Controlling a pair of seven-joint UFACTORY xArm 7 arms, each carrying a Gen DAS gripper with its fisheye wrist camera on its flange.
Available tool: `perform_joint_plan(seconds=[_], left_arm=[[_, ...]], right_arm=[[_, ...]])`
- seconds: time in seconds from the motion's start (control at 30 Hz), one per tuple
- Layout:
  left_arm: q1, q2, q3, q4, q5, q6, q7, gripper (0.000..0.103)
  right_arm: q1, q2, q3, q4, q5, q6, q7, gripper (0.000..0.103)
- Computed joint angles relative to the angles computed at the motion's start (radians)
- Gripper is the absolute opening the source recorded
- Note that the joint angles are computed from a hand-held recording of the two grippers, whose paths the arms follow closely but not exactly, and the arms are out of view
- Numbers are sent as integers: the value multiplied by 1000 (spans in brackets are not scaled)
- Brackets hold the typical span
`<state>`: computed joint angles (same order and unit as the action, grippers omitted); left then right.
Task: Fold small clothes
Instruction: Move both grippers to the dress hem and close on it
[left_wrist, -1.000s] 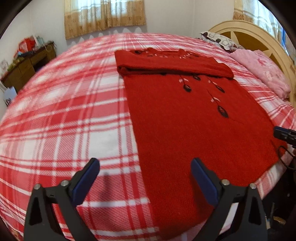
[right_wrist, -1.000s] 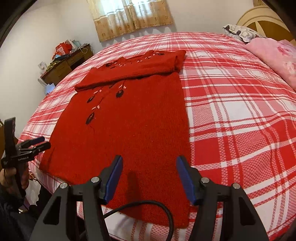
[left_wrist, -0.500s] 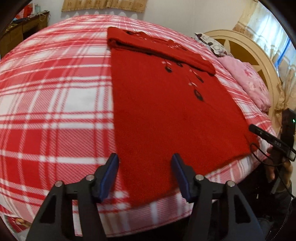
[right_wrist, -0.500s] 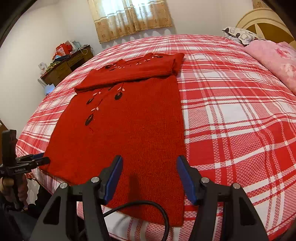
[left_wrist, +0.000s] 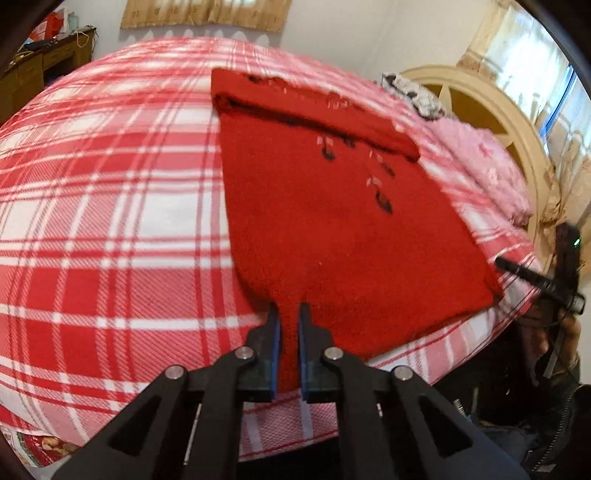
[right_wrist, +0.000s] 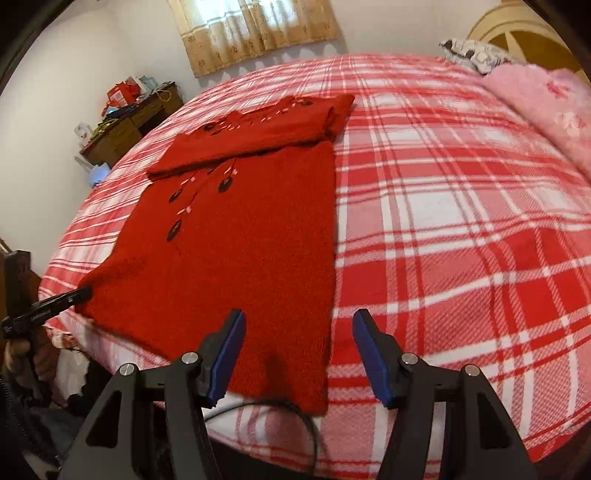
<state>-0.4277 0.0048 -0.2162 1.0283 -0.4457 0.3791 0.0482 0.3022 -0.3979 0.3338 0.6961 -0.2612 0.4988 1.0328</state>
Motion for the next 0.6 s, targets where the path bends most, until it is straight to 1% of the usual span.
perform_joint_plan(seconds=[0.1, 0.13, 0.17, 0.23, 0.27, 0.3, 0.37, 0.4, 0.5, 0.6], left_arm=[[-1, -1, 0, -6, 1, -5, 4, 9], [-2, 4, -1, -6, 4, -4, 1, 9], [-3, 14, -2, -3, 9, 4, -4, 9], [-1, 23, -3, -3, 14, 12, -8, 8], [0, 29, -4, 0, 16, 17, -13, 8], [2, 32, -4, 1, 6, 21, -9, 9], [9, 36, -6, 0, -30, 25, 12, 9], [11, 37, -8, 0, -50, 25, 26, 9], [13, 33, -12, -4, -95, 7, 60, 8], [15, 19, -12, -11, -162, -14, 119, 8]], right_arm=[[28, 5, -16, 4, 36, 32, -35, 59], [39, 9, -24, 3, 54, 42, -48, 55], [43, 10, -28, -3, 65, 39, -53, 48], [51, 16, -38, -18, 89, 20, -63, 40], [49, 18, -35, -21, 88, 17, -60, 32], [50, 20, -36, -23, 92, 12, -64, 27], [71, 27, -57, -38, 131, -36, -93, 10], [79, 30, -67, -49, 153, -63, -105, 9], [56, 15, -55, -87, 154, -153, -78, 7], [-16, -36, 0, -127, 102, -247, -2, 7]])
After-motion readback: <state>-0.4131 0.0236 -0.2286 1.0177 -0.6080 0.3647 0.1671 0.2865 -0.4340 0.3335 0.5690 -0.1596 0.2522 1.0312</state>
